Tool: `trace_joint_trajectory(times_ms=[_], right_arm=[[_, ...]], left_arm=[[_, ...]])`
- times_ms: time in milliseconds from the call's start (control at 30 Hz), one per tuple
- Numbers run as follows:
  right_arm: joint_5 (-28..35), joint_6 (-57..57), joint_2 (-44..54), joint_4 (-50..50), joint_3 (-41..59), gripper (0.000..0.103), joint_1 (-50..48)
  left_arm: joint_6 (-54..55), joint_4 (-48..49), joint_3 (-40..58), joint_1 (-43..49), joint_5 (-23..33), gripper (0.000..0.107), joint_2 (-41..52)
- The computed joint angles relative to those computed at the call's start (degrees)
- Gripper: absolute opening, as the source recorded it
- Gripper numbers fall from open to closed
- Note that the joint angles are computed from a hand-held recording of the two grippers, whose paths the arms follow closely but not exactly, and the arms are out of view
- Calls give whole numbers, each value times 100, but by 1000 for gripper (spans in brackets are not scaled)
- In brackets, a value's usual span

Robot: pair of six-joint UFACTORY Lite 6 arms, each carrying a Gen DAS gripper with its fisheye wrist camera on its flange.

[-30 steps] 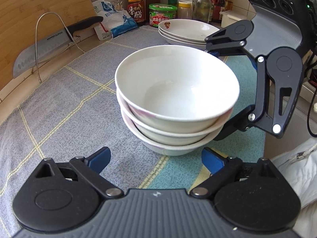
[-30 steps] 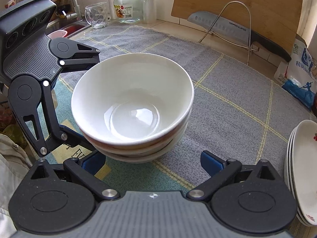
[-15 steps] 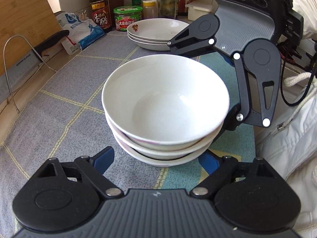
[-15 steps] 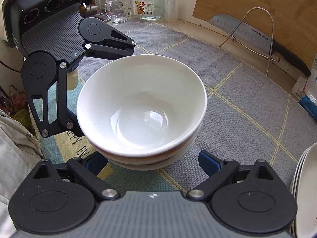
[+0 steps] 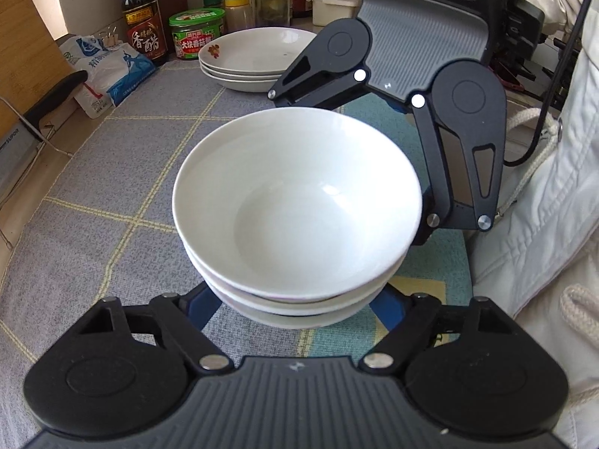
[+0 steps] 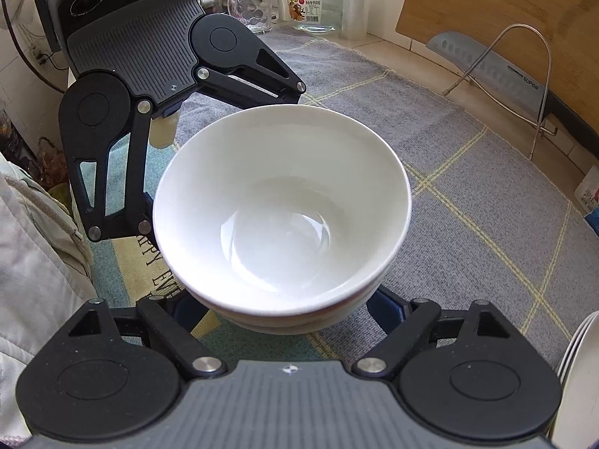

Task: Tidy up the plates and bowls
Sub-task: 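Carry the bowl stack with both tools toward the stacked flower-print plates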

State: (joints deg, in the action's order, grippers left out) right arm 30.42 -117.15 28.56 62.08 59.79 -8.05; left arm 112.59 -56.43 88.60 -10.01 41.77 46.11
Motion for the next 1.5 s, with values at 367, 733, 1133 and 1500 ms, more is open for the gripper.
trace_joint_trajectory(times_ms=[367, 733, 1133, 1500], right_arm=[[263, 344, 305, -496, 420, 92, 47], [-52, -361, 42, -31, 79, 95, 156], [-4, -162, 43, -46, 78, 93, 128], [240, -25, -164, -409, 101, 93, -132]], left_arm=[[-301, 302, 356, 0, 213, 84, 197], [-329, 296, 411, -21, 222, 84, 230], [-236, 213, 369, 4, 193, 84, 202], [-349, 83, 22, -211, -82, 83, -194]])
